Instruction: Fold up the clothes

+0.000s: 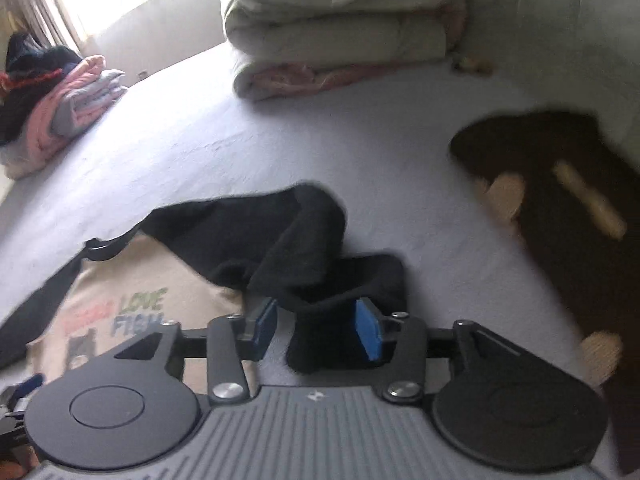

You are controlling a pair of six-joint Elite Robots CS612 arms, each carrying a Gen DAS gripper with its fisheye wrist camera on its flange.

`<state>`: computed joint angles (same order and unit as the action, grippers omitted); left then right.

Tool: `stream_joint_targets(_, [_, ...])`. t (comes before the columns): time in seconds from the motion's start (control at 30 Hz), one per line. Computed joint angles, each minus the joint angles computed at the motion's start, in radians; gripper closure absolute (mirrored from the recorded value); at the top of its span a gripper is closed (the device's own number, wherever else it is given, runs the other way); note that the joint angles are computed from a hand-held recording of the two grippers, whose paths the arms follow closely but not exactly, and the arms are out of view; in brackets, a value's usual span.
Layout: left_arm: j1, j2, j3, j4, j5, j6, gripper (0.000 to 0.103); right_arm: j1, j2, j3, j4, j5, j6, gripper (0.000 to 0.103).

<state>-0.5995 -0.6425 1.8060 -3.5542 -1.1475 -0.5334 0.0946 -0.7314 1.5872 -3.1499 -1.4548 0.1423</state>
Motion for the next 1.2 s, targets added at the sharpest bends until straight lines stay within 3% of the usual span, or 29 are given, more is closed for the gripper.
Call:
stream_joint_targets(0.1, [-0.007, 0.002, -0.002, 0.011, 0.02, 0.022, 0.0, 0.013, 0.002, -0.021, -0.035, -0.06, -0.025, 0.046])
stream_joint_targets(0.2, [-0.012, 0.005, -0.007, 0.025, 0.038, 0.04, 0.0, 0.02, 0.024, -0.082, -0.026, -0.017, -0.062, 0.044])
stream_joint_targets(0.27, [-0.015, 0.006, -0.009, 0.03, 0.047, 0.047, 0.0, 0.027, 0.056, -0.141, -0.024, 0.053, -0.115, 0.043])
stream_joint_targets(0.33, [-0.016, 0.006, -0.009, 0.034, 0.053, 0.053, 0.0, 0.03, 0.111, -0.219, -0.032, 0.195, -0.188, 0.043])
stream_joint_targets(0.47, [-0.015, 0.007, -0.01, 0.032, 0.052, 0.053, 0.0, 0.047, 0.199, -0.392, 0.135, 0.351, -0.228, 0.043])
stream_joint_targets(0.8, [-0.015, 0.006, -0.01, 0.033, 0.052, 0.053, 0.0, 0.093, 0.381, -0.758, 0.471, 0.286, -0.241, 0.043])
stream_joint_targets(1.0, [-0.016, 0.006, -0.011, 0.035, 0.052, 0.054, 0.0, 0.103, 0.442, -0.897, 0.669, 0.27, -0.245, 0.044])
stream_joint_targets(1.17, [-0.015, 0.007, -0.009, 0.032, 0.051, 0.054, 0.0, 0.096, 0.472, -0.957, 0.745, 0.309, -0.207, 0.067])
stream_joint_targets(1.2, [-0.014, 0.007, -0.009, 0.032, 0.05, 0.055, 0.0, 0.092, 0.474, -0.956, 0.737, 0.333, -0.196, 0.079])
